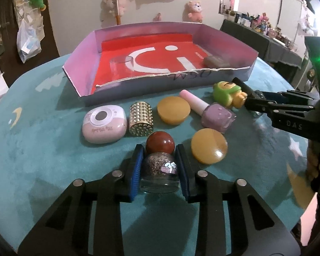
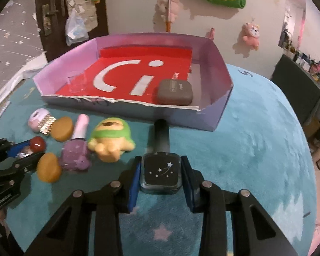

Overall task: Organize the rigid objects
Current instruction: 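Grasp the glitter jar with the left tool while the right tool grasps the black nail polish, then carry the jar and nail polish into the pink box and open both tools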

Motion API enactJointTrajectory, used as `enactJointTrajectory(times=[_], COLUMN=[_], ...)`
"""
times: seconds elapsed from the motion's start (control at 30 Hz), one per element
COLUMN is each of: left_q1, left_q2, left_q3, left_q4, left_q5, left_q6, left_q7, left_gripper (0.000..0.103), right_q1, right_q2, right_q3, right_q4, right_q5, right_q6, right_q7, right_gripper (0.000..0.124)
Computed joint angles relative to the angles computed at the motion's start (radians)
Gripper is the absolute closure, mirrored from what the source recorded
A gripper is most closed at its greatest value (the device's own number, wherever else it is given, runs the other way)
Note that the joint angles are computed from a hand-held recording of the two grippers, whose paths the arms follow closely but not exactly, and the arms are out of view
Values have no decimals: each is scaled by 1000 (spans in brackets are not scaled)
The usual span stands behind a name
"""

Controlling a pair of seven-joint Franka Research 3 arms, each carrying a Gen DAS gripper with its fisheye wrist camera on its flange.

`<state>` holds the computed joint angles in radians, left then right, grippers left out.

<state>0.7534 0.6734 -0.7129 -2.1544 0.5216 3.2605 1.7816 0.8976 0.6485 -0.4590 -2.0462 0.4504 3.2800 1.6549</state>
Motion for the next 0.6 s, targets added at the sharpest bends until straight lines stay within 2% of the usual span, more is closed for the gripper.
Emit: enactJointTrajectory(times=[0.03, 0.1, 0.17, 0.27, 0.33, 0.43, 0.6], left_q1=[26, 66, 117, 130, 139, 143, 140], left_q2=[3, 11, 24, 21, 25, 27, 24], left_q3=[-23, -58, -107, -118, -127, -129, -125], left_q4=[-8, -15, -22, -30, -31, -31, -32], left_q5=[5, 13, 21, 24, 29, 34, 39], left_q6=[2, -2, -16, -1, -1, 0, 2], left_q7=[4, 6, 19, 24, 22, 18, 12], left_gripper=[74, 74, 74, 74, 74, 74, 74], right_q1=[6, 77, 44, 71, 39, 49, -5], right_q2=[-4, -7, -46, -66, -82, -77, -86], right_q3=[0, -57, -7, -8, 36, 39, 104], right_q4=[-10, -41, -72, -98, -104, -101, -98], right_q5=[14, 36, 50, 98, 105, 149, 194], right_q6=[16, 50, 91, 118, 128, 118, 124], right_q7=[-6, 1, -13, -51, -74, -110, -161], right_gripper=[86, 86, 86, 86, 86, 86, 86])
